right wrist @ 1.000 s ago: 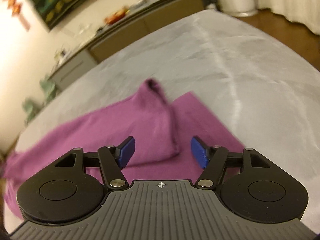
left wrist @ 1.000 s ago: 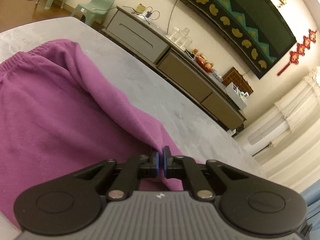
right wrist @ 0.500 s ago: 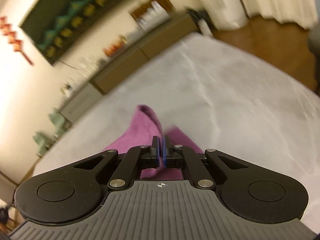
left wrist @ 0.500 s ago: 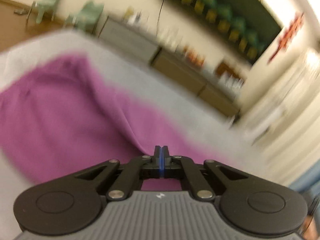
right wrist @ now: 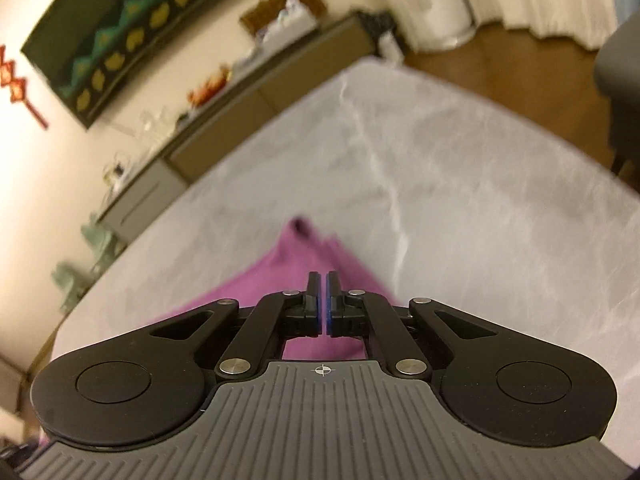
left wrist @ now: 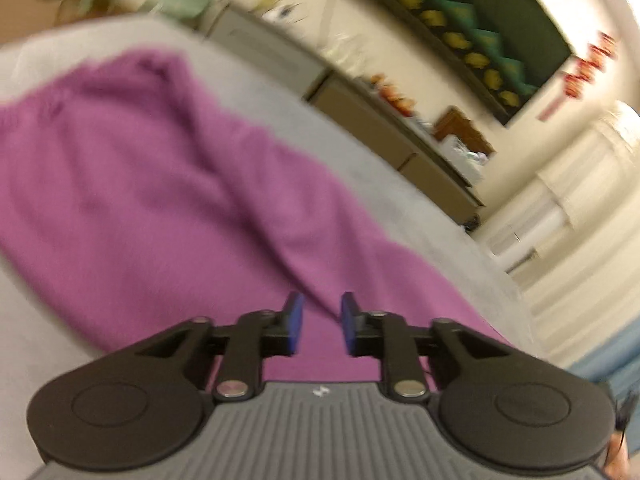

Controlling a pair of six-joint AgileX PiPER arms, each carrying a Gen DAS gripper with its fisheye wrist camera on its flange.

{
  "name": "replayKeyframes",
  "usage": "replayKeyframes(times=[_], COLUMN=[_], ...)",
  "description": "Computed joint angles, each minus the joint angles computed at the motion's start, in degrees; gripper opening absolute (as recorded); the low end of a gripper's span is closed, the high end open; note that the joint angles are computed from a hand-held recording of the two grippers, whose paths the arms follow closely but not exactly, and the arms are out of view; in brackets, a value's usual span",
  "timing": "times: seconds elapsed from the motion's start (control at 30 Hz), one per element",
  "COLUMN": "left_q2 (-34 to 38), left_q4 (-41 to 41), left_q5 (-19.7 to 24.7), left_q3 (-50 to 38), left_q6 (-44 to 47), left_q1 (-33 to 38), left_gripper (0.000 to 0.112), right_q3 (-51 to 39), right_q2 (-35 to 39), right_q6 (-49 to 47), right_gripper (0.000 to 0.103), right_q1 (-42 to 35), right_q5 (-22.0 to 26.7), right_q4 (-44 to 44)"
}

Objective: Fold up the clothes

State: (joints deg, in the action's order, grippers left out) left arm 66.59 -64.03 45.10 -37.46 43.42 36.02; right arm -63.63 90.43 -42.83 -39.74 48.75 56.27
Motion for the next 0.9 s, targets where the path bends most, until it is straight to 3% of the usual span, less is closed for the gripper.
replayKeyframes(times=[0.03, 0.07, 0.1, 0.13, 0.23, 0.43, 0.47, 0.5, 0.57, 0.6, 0.63, 0.67, 0.77, 0.83, 0.9], left_q2=[1.4, 2.8, 4.1, 5.3, 8.9, 15.1, 16.1, 16.7, 17.1, 16.3, 14.5, 12.3, 3.4, -3.1, -5.6], left_q4=[-1.6, -3.0, -3.8, -4.5, -5.7, -8.5, -9.7, -10.5, -12.8, -15.0, -16.6, -18.2, -18.6, -14.1, -9.0], left_q5=[-0.2, -0.4, -0.8, -1.6, -6.1, -13.3, -14.4, -15.5, -14.9, -14.3, -13.1, -11.3, -2.4, 2.8, 4.4], left_q3=[0.1, 0.0, -0.6, -1.2, -3.4, -8.4, -9.1, -9.5, -9.7, -9.2, -8.2, -7.5, -5.5, -3.6, -0.8], left_q6=[0.8, 1.3, 1.3, 1.1, 0.2, 1.3, 2.6, 3.7, 8.0, 10.9, 12.7, 13.8, 12.8, 10.4, 8.1], left_q1=[0.4, 0.8, 0.7, 0.2, -3.9, -12.5, -13.6, -14.5, -14.8, -14.7, -14.0, -13.0, -7.3, -3.2, -1.8], left_gripper=[0.036, 0.049, 0.057, 0.058, 0.062, 0.061, 0.055, 0.030, 0.005, 0.001, 0.000, 0.000, 0.000, 0.000, 0.000], right_q3=[0.1, 0.2, 0.0, -0.3, -1.3, 0.7, 0.9, 0.9, 0.4, -0.3, -1.0, -1.3, 0.2, 1.6, 1.9], right_q2=[0.0, 0.1, 0.3, 0.7, 1.9, 1.5, 1.5, 1.6, 2.0, 2.5, 2.9, 2.8, 0.3, -1.5, -2.0], right_q6=[0.6, 0.8, 1.6, 2.5, 5.0, 1.6, 0.9, 0.3, -0.3, -0.1, 0.1, 0.7, -4.9, -5.8, -4.2], right_gripper=[0.019, 0.026, 0.046, 0.064, 0.069, 0.081, 0.081, 0.081, 0.075, 0.053, 0.011, 0.004, 0.002, 0.002, 0.002], right_q1=[0.2, 0.3, 0.6, 0.9, 1.9, 4.1, 4.4, 4.7, 5.1, 5.2, 5.3, 5.5, 2.8, 0.9, 0.2], right_q5=[-0.2, -0.3, 0.0, 0.5, 2.1, -1.1, -1.5, -1.9, -2.1, -1.7, -1.4, -1.9, -0.6, 0.0, -0.2], right_q4=[-0.4, -0.5, -1.3, -2.2, -4.9, -3.7, -3.4, -3.2, -3.3, -3.7, -4.2, -4.7, 3.0, 5.2, 3.9])
